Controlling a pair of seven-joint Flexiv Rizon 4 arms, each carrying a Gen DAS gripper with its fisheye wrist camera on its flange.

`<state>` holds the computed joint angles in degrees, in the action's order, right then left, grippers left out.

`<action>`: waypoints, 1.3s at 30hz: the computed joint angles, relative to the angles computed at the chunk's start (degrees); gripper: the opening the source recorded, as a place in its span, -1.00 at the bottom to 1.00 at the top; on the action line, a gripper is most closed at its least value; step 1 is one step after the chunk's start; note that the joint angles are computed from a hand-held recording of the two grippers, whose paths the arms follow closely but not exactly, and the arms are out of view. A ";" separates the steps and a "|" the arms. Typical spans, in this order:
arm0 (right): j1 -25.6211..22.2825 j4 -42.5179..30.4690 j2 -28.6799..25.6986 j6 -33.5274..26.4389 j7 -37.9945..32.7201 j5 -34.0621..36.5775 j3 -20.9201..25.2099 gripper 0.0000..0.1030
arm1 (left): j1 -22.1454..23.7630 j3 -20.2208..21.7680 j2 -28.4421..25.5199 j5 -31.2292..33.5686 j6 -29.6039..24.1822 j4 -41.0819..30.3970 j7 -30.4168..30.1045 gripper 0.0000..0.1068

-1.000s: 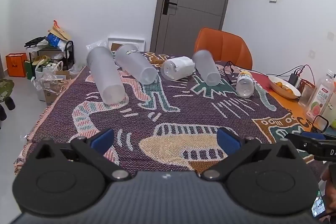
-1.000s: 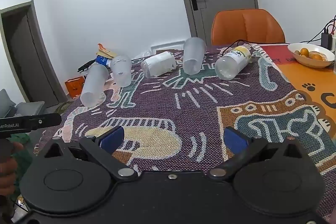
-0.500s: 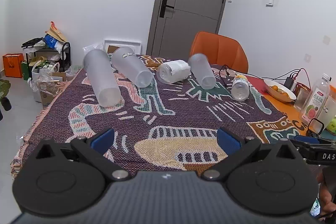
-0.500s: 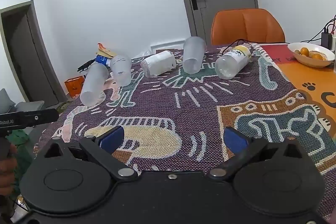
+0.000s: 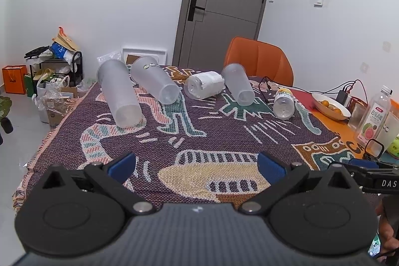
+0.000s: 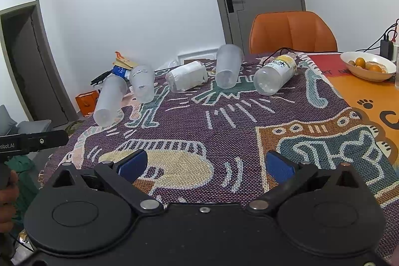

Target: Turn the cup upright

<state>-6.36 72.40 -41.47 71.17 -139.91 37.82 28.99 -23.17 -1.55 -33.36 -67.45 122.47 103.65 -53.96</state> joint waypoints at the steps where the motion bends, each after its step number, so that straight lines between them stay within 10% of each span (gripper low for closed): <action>1: 0.00 0.02 0.03 -0.03 -0.01 0.02 -0.01 1.00 | 0.08 -0.05 0.01 0.21 0.04 0.08 -0.17 0.93; 39: 0.09 -0.11 0.22 0.01 0.11 0.37 -0.29 1.00 | 0.32 -1.21 0.02 -2.00 1.34 -0.38 2.55 0.92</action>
<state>-6.28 72.29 -41.25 71.19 -139.80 38.19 28.70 -22.85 -2.77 -33.34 -69.45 123.81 103.27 -51.41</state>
